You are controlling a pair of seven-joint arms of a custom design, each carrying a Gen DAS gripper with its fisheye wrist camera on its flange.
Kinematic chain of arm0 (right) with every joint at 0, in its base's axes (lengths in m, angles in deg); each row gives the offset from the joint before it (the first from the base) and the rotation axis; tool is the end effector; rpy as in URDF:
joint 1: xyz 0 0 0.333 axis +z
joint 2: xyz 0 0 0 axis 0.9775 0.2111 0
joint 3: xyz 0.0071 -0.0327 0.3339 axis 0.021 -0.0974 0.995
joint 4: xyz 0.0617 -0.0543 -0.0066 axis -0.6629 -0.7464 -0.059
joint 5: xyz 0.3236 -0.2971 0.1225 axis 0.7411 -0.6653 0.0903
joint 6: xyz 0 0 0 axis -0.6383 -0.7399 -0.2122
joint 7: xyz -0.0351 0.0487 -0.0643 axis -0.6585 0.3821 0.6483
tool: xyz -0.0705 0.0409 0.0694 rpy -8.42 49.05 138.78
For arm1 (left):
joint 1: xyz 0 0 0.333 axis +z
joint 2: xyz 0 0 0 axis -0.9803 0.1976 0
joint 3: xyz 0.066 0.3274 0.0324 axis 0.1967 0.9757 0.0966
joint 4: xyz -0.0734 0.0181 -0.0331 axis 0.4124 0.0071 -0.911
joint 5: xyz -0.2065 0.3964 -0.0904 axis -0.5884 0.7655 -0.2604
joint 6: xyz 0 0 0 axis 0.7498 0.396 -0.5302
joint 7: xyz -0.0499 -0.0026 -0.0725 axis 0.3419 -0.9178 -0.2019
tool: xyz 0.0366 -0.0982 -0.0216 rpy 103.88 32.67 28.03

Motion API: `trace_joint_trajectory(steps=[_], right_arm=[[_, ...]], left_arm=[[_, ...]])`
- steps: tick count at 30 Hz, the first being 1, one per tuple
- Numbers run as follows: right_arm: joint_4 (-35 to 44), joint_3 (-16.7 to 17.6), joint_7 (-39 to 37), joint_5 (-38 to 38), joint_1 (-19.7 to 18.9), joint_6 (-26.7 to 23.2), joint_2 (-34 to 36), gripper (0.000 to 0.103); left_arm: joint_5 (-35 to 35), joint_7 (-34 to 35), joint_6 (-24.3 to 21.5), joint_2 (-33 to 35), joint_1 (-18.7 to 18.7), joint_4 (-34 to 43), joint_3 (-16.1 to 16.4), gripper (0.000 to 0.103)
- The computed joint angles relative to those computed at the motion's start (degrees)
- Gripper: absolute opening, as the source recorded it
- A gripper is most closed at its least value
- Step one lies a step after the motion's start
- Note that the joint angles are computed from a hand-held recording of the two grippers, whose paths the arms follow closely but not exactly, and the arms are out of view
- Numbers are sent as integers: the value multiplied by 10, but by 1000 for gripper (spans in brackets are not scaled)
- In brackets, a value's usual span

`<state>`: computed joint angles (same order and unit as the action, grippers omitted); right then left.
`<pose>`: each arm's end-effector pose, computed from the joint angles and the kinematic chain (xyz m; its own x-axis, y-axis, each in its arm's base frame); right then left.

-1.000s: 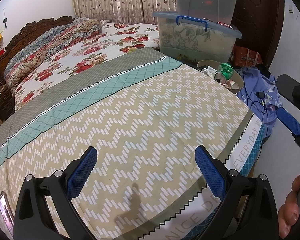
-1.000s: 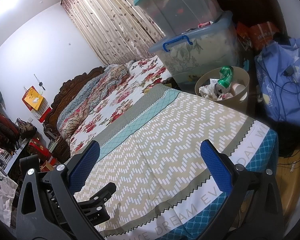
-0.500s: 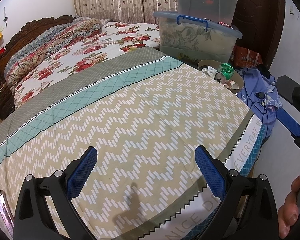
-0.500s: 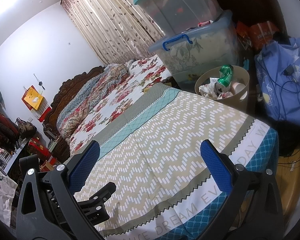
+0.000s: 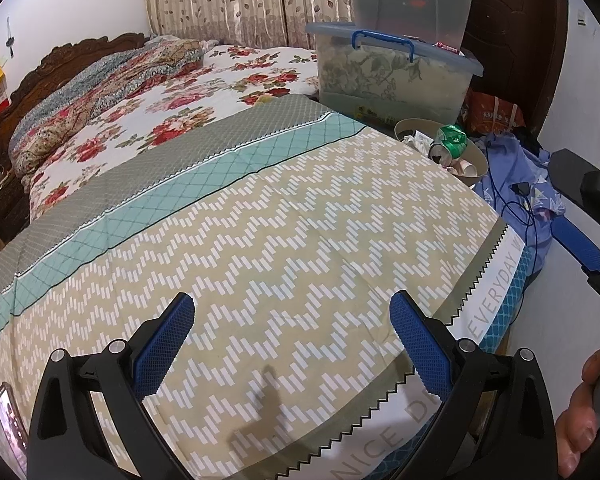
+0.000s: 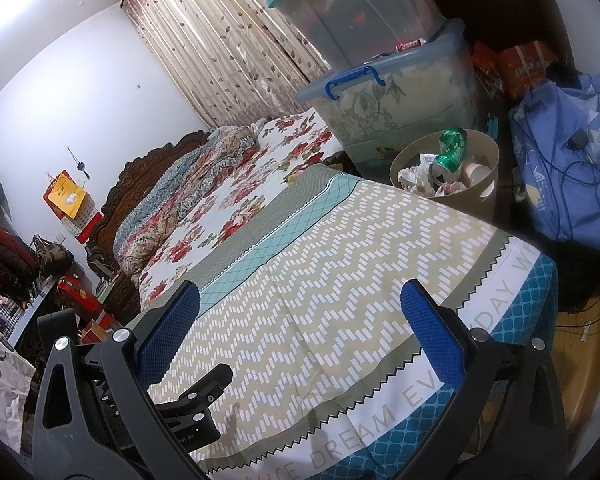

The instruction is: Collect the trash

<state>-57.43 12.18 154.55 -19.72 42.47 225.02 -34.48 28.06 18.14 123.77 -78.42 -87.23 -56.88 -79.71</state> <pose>0.5111 0.1841 0.5428 -0.3179 -0.7688 -0.5548 -0.3298 0.6383 -0.6955 0.6461 -0.2504 0.5141 -0.5203 -0.8536 -0.0265 -0.6398 0.4101 -0.6500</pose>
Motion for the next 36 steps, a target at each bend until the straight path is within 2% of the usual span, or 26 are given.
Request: trace_joint_trajectory(steps=[6,11,20,26,36], right_arm=[[2,0,0,-1,-1,-1,1,99],[0,-2,1,-2,2,-1,1,99],[3,2,7,-7,-1,-2,3,99],[4,0,7,-9,1,-3,3,99],[-1,9,12,-9,-5,1,0,99]], left_arm=[[-11,8,-4,-3,2,-3,0,94],[22,-20,6,-4,-4,-4,5,94],[30,-26,-3,2,-2,6,4,94],[14,-7,8,-1,1,3,0,94],[-5,9,-15,4,2,15,-1,94]])
